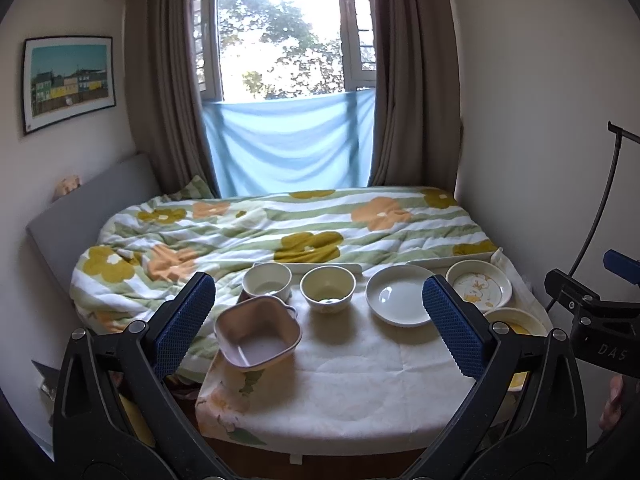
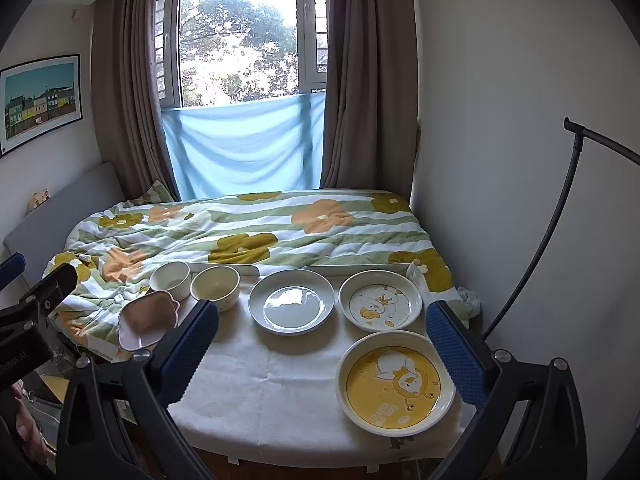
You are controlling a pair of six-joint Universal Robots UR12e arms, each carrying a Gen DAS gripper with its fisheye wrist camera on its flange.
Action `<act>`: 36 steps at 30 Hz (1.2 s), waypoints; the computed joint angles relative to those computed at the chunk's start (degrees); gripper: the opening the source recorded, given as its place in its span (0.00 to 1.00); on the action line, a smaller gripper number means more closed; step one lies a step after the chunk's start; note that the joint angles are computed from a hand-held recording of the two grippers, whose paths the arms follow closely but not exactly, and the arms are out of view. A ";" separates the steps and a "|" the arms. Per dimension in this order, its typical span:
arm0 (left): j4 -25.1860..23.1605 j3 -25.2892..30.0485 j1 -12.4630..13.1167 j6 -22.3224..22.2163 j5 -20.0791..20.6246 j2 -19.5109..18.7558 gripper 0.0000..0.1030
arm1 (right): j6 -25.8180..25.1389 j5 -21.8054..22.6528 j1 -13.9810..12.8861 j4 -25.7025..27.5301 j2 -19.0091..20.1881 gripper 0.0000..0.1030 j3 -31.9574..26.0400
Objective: Organize plates and bowls
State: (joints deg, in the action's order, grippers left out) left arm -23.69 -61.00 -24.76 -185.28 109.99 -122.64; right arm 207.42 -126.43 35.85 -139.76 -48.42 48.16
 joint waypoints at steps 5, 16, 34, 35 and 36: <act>0.20 -0.37 -0.02 0.91 -0.22 0.15 1.00 | 0.08 0.01 -0.05 -0.02 -0.26 1.00 0.42; 0.05 -0.63 0.03 1.07 -0.85 0.50 1.00 | 0.16 -0.18 0.17 1.12 1.04 1.00 -1.70; 1.02 -1.24 -0.02 1.64 -1.27 0.62 1.00 | 0.64 -0.53 0.49 0.35 0.01 1.00 0.26; 1.02 -1.26 -0.04 1.60 -1.21 0.61 1.00 | 0.63 -0.54 0.50 0.32 0.00 1.00 0.30; 0.97 -1.23 -0.05 1.57 -1.18 0.59 1.00 | 0.59 -0.50 0.48 0.35 0.00 1.00 0.26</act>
